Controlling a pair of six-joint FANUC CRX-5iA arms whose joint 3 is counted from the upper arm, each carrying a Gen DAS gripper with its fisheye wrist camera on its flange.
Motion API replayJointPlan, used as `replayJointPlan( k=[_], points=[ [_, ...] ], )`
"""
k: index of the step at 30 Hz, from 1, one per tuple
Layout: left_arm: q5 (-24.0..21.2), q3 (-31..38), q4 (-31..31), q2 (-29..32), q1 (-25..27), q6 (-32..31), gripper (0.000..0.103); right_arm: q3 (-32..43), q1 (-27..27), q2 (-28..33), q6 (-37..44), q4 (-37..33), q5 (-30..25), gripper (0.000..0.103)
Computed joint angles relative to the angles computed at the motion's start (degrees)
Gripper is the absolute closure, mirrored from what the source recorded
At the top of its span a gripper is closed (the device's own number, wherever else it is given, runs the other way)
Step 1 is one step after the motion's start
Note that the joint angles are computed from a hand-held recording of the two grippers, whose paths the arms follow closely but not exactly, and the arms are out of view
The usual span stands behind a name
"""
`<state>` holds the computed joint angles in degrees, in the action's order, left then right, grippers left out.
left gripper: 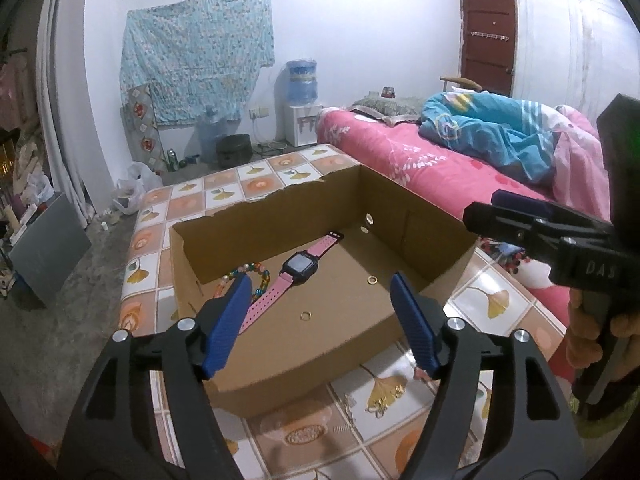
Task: Organize jewelry
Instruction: 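Withdraw the left tool from the box toward the charms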
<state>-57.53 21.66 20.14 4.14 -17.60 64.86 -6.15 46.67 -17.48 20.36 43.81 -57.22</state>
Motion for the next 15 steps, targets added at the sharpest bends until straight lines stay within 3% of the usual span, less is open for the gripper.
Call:
replayJointPlan(
  k=[8,15],
  points=[
    [-0.9,-7.6,2.4,-5.9,2.3,-5.2,0.025,-2.9,2.8,-3.5,-2.2,-0.5,0.3,0.023],
    [0.8,-18.4,4.8,-12.7,4.8,-9.2,0.021,-8.4,6.3,-9.1,-5.0,-0.1,-4.2,0.023]
  ],
)
